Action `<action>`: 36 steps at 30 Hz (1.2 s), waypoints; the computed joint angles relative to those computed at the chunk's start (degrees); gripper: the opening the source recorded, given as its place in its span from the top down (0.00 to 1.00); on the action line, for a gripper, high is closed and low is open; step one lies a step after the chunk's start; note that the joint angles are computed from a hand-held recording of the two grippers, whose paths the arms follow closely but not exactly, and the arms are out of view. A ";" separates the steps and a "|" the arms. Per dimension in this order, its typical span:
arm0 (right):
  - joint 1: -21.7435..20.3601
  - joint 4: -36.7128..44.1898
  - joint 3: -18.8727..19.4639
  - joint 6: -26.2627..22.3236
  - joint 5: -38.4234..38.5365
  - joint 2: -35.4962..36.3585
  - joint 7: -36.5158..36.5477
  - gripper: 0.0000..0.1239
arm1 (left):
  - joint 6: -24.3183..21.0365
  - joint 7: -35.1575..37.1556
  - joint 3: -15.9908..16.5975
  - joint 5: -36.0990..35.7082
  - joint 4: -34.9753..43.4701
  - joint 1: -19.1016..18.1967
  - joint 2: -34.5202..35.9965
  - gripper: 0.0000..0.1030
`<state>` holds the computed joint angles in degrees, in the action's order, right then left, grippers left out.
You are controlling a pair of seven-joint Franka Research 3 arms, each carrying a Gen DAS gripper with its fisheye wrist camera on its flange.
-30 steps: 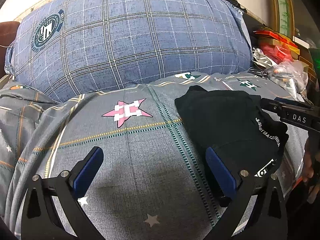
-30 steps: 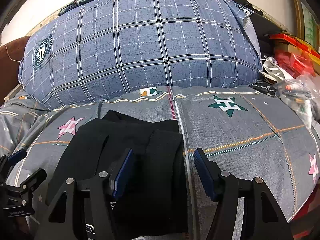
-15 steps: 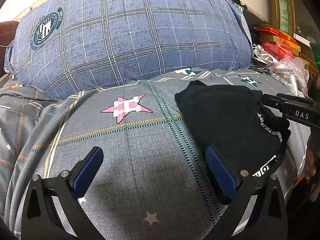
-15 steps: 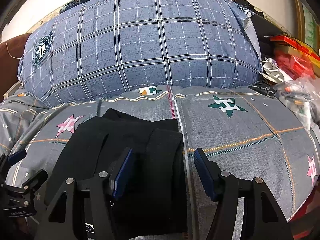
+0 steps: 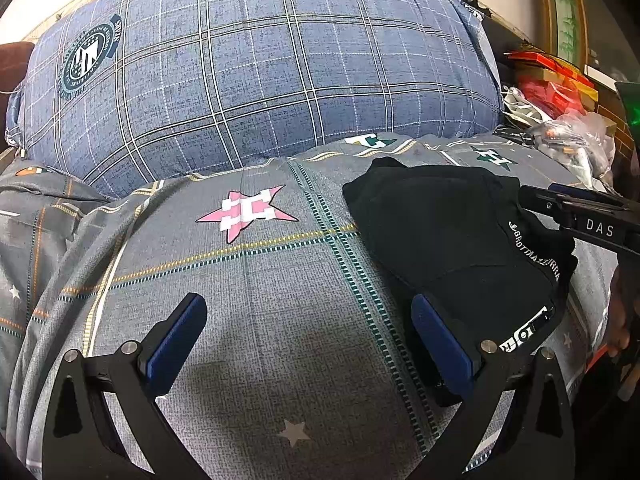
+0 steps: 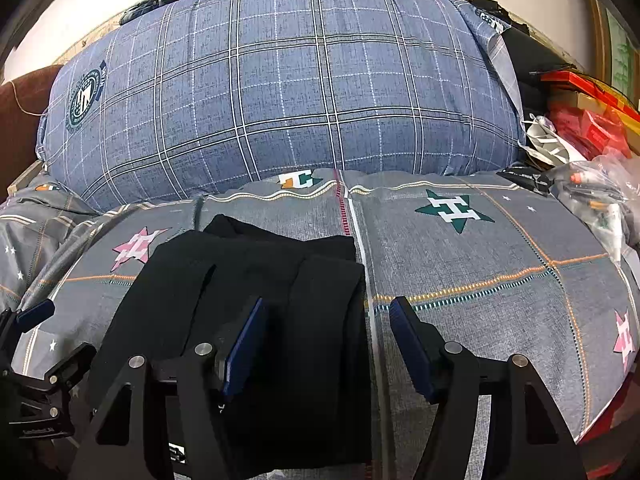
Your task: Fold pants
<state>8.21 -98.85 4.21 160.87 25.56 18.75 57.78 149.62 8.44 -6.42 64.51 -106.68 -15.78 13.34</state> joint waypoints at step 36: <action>-4.32 10.47 0.53 -22.97 11.06 5.83 1.46 0.40 | 24.40 30.07 -6.21 -34.11 -3.59 7.40 3.49 0.00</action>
<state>3.89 -88.38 4.74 137.90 36.62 24.59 59.24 174.02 38.51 -12.64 30.40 -110.27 -8.38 16.83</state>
